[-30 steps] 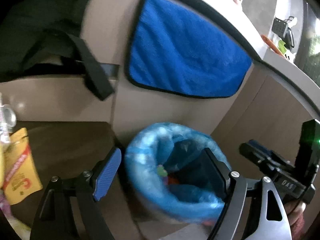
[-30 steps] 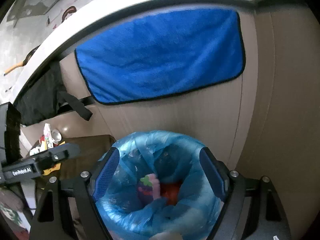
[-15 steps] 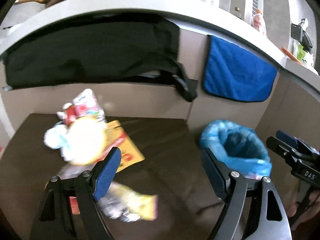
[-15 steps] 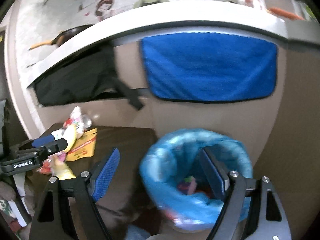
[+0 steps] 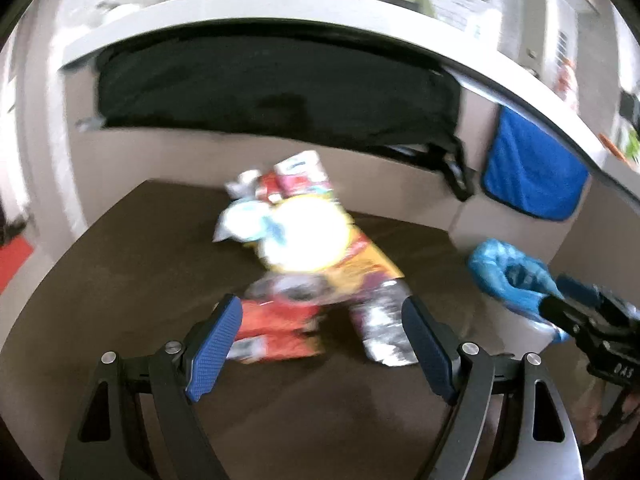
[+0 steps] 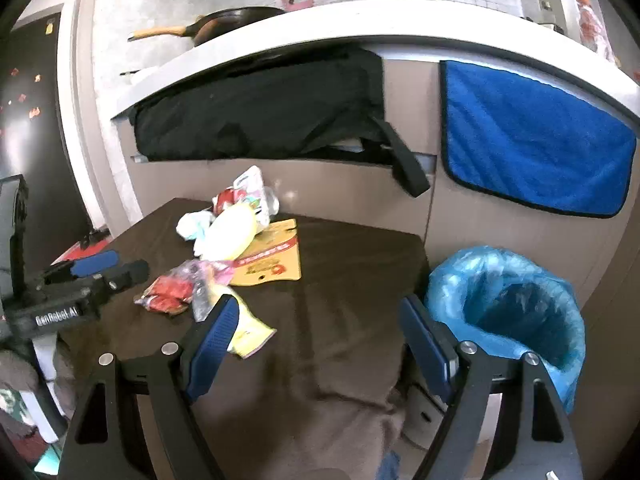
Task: Collect trash
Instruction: 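Move both tools back over the remaining trash on the table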
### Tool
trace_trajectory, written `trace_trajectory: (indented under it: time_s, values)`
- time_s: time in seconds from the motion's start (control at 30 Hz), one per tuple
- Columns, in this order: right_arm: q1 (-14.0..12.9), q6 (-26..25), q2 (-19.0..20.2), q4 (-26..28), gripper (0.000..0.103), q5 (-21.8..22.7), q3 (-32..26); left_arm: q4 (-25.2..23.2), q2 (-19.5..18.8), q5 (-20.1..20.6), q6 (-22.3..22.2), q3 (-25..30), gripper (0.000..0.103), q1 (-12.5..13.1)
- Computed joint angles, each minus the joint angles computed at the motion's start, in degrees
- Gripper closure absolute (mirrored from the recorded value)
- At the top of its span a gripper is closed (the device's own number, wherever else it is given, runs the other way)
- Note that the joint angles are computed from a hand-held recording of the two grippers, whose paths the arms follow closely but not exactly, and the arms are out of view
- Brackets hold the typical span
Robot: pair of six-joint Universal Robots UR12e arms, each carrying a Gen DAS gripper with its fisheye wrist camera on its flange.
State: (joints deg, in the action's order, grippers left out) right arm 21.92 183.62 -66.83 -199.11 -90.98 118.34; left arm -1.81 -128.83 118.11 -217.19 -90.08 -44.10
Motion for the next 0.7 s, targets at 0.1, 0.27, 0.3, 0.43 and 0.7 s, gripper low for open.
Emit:
trace_trajectory:
  time_s: [0.1,0.27,0.3,0.43,0.7]
  values:
    - [0.76,0.26,-0.12,0.77,0.023,0.4,0.45,-0.61,3.02,2.14,-4.06,-4.51,0.021,0.58]
    - [1.65,-0.89,-0.14,0.7,0.023,-1.69,1.24,0.31,6.98,2.81,-6.41,-9.98,0.021,1.22]
    - [1.58,-0.7,-0.12,0.54,0.023,-1.57,1.35,0.76,7.38,3.64,-6.21,-10.64,0.021,1.12]
    - [1.23,0.76,-0.42,0.8,0.023,0.21,1.6,3.17,8.11,2.9,-6.46,-12.36,0.021,1.36]
    - [0.42,-1.94,-1.24,5.74,0.023,5.35,0.3,2.47,6.33,-5.17,-1.33,-9.63,0.021,3.07]
